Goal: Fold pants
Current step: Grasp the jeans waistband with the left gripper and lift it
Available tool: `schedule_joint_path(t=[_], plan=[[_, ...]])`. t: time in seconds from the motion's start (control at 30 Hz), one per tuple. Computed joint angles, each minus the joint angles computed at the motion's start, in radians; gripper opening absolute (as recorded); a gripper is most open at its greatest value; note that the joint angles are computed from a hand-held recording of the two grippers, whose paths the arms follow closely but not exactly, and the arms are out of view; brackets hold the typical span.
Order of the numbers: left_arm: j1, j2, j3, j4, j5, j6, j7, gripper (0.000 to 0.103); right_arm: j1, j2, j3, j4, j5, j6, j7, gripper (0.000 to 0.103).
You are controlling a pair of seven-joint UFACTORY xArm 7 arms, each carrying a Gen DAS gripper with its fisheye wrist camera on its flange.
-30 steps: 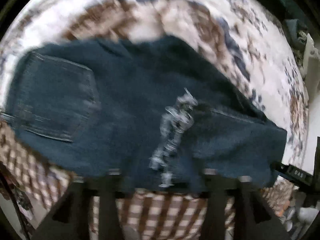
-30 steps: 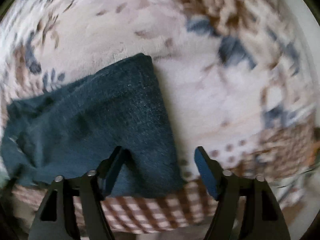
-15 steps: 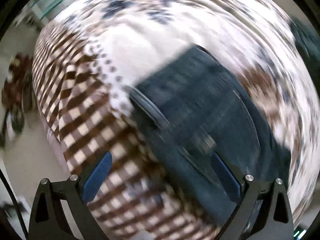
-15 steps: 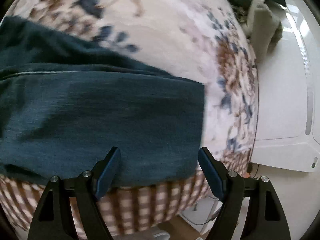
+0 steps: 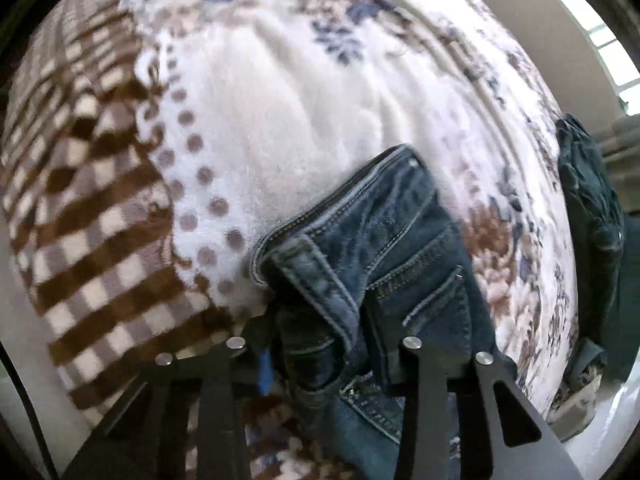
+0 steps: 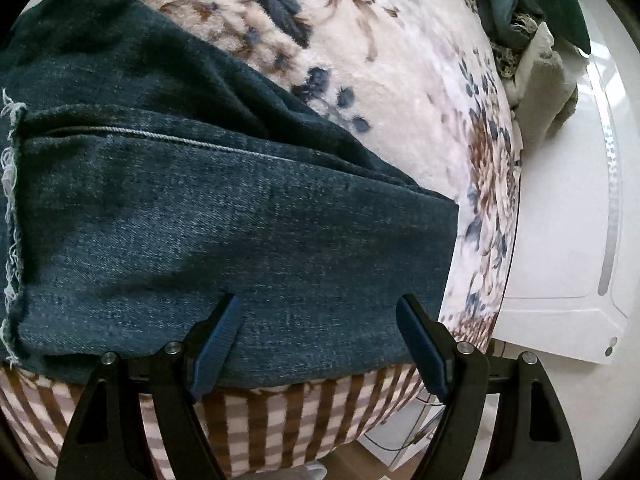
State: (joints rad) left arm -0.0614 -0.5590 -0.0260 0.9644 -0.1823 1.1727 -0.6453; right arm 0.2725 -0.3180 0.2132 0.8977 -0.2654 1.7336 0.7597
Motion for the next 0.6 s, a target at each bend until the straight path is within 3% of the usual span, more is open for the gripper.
schedule_joint_path(t=[0.13,0.23,0.3,0.37,0.4,0.43,0.6], plan=[[-0.022,0.058,-0.037,0.049,0.035,-0.062,0.024,0.031,0.004,0.004,0.005,0.0,-0.003,0.0,0.014,0.082],[-0.018,0.114,0.024,-0.001,-0.058,-0.071,0.011,0.053,0.003,0.004,0.0,0.002,0.005,0.002,0.015,0.082],[-0.009,0.117,0.073,-0.064,-0.143,-0.11,0.037,0.055,0.0,-0.005,-0.007,-0.003,0.015,-0.006,0.013,0.082],[-0.004,0.114,0.066,-0.063,-0.14,-0.119,0.062,0.047,-0.006,-0.018,-0.012,-0.009,0.026,-0.012,0.016,0.082],[-0.006,0.109,0.049,-0.048,-0.114,-0.12,0.081,0.034,-0.008,-0.025,-0.013,-0.015,0.029,-0.015,0.017,0.082],[-0.009,0.097,0.028,-0.031,-0.08,-0.119,0.095,0.028,-0.011,-0.032,-0.013,-0.02,0.028,-0.012,0.018,0.082],[-0.033,0.07,-0.052,0.095,0.068,-0.06,0.137,0.024,-0.026,-0.085,-0.017,-0.054,0.021,0.004,0.023,0.082]])
